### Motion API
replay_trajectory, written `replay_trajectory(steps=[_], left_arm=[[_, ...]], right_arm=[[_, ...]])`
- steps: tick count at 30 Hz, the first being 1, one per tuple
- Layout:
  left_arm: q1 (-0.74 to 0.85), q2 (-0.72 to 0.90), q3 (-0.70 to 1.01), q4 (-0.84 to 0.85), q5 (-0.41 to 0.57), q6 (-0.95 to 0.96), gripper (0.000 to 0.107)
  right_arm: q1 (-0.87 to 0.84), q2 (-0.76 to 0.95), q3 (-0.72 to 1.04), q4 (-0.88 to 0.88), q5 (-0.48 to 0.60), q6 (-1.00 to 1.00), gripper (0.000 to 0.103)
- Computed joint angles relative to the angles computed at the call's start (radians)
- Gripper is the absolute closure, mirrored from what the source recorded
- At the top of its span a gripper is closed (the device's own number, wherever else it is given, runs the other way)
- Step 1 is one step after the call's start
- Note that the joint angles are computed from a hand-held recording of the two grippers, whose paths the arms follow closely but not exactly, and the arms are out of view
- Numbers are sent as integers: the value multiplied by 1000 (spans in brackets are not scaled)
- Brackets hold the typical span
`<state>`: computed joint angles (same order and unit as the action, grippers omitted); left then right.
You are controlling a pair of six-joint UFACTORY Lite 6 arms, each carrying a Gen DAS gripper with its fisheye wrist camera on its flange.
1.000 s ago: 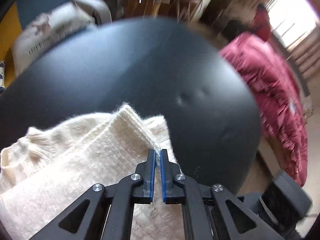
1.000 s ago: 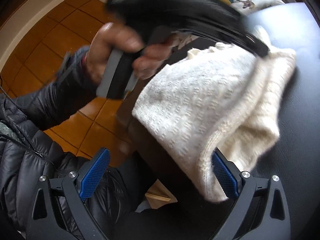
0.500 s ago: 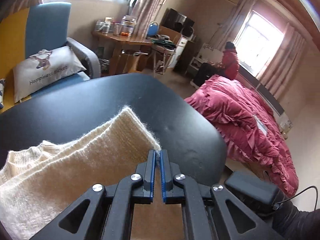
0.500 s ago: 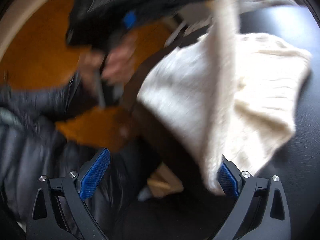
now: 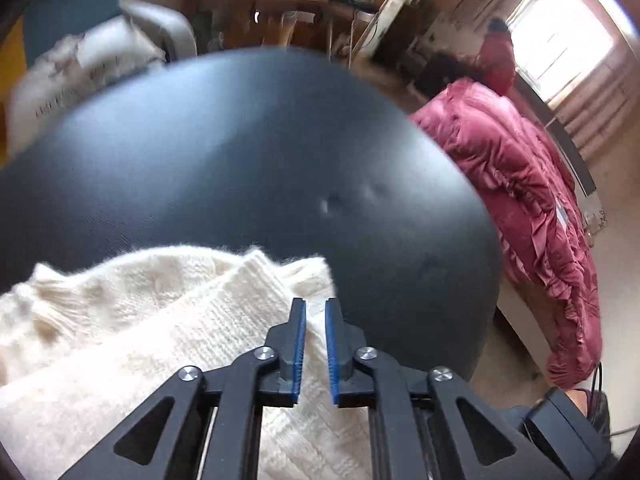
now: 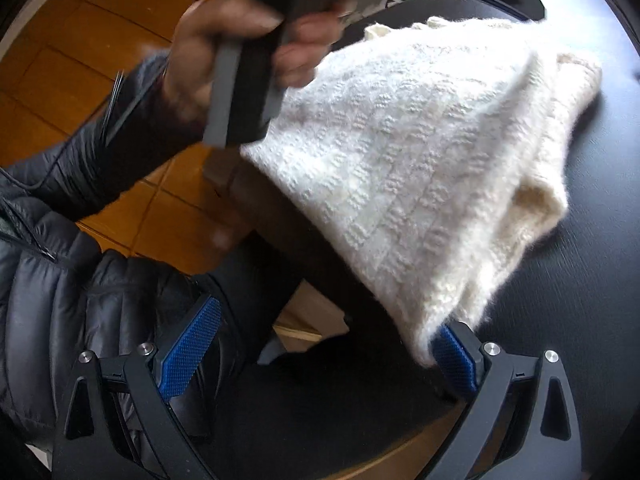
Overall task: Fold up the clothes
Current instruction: 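Open the left gripper and lay the sweater flat on the ottoman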
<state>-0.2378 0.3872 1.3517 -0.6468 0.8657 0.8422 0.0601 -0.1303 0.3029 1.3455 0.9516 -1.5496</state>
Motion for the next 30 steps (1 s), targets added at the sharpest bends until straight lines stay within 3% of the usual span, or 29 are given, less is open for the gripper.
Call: replay_trajectory(steps=[3, 8, 11, 15, 18, 25, 30], left_arm=[[42, 45, 38, -43, 48, -1, 94], [253, -36, -22, -171, 134, 178, 93], [386, -89, -51, -195, 153, 277, 92], [554, -117, -64, -196, 168, 379, 92], [648, -103, -69, -185, 154, 449, 92], [711, -73, -126, -226, 109, 597, 92], [706, -24, -125, -237, 72, 616, 92]], right_arm=[[-16, -106, -30, -63, -52, 101, 3], [-70, -404, -72, -201, -66, 323, 3], [-98, -476, -71, -108, -19, 304, 3], [121, -243, -4, 190, -157, 135, 3], [172, -18, 49, 245, -284, 90, 3], [191, -82, 139, 248, -329, 200, 3], [210, 136, 366, 332, -406, 188, 3]])
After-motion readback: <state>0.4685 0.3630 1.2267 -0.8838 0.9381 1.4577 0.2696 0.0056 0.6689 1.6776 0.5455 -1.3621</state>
